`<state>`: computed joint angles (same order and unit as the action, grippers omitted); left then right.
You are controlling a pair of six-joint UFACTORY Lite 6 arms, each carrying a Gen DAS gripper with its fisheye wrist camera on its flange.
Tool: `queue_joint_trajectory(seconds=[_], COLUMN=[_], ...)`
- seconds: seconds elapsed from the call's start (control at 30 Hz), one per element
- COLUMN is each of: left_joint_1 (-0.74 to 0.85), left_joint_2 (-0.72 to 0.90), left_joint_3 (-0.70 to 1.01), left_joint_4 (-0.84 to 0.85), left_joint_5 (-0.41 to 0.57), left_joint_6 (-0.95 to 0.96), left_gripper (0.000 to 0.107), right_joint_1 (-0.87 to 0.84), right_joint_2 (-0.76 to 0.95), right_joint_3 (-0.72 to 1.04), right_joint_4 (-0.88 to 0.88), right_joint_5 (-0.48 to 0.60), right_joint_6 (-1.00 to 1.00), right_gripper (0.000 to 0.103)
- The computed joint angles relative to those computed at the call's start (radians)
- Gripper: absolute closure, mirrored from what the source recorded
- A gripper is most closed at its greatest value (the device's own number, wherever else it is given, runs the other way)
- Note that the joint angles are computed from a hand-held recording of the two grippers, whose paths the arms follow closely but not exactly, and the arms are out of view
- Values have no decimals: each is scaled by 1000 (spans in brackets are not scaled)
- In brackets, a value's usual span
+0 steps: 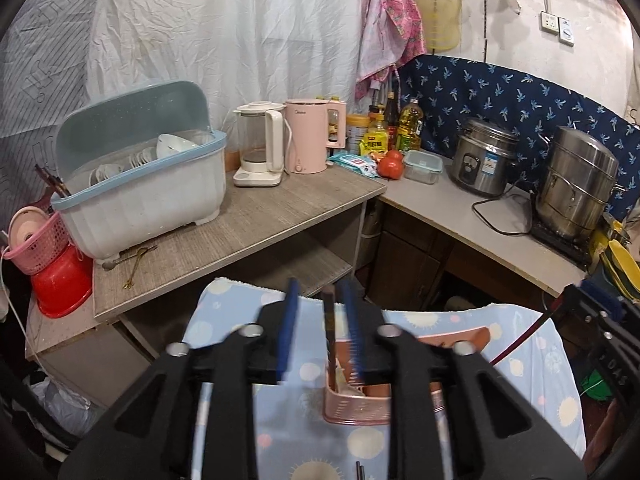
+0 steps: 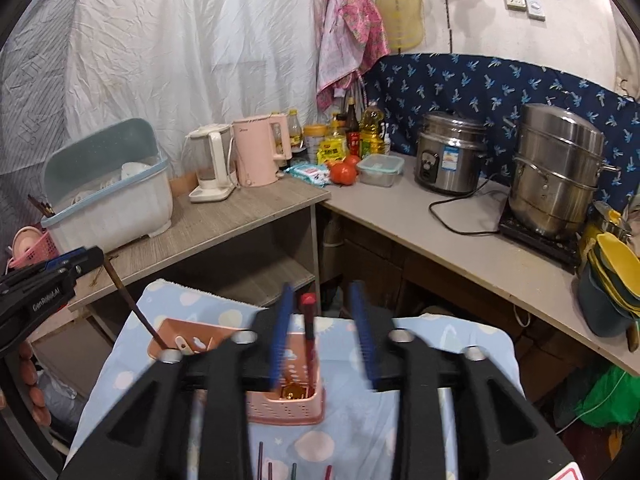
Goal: Organize utensils
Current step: 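Lower both chopsticks into the pink caddy and open both tools, then move both open tools back down to the chopsticks on the tablecloth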
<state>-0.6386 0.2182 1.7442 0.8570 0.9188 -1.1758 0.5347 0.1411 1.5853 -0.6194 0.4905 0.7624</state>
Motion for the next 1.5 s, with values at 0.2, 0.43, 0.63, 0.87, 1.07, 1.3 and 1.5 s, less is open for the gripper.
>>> queue_joint_trajectory(seconds=[0.2, 0.43, 0.63, 0.87, 1.07, 1.3, 1.5], left_joint_1=[-37, -137, -272, -464, -630, -777, -861], left_joint_2=[-113, -247, -328, -383, -405, -375, -341], left_joint_3=[-156, -344, -458, -579, -707, -827, -926], left_joint_4=[37, 65, 84, 83, 35, -35, -96], left_joint_5=[16, 81, 181, 285, 314, 292, 208], left_joint_6=[-83, -193, -285, -443, -621, -802, -926], left_gripper=[65, 65, 65, 65, 65, 65, 65], right_joint_1=[32, 95, 193, 399, 545, 729, 829], right_joint_2=[-126, -322, -490, -692, -855, -961, -980], right_joint_3=[-133, -375, -563, -798, -999, -1190, -1317], right_joint_4=[-87, -119, -176, -289, -236, -181, -160], right_joint_5=[6, 23, 84, 256, 366, 464, 452], right_joint_6=[73, 154, 263, 449, 535, 688, 828], right_gripper=[53, 53, 53, 53, 53, 53, 53])
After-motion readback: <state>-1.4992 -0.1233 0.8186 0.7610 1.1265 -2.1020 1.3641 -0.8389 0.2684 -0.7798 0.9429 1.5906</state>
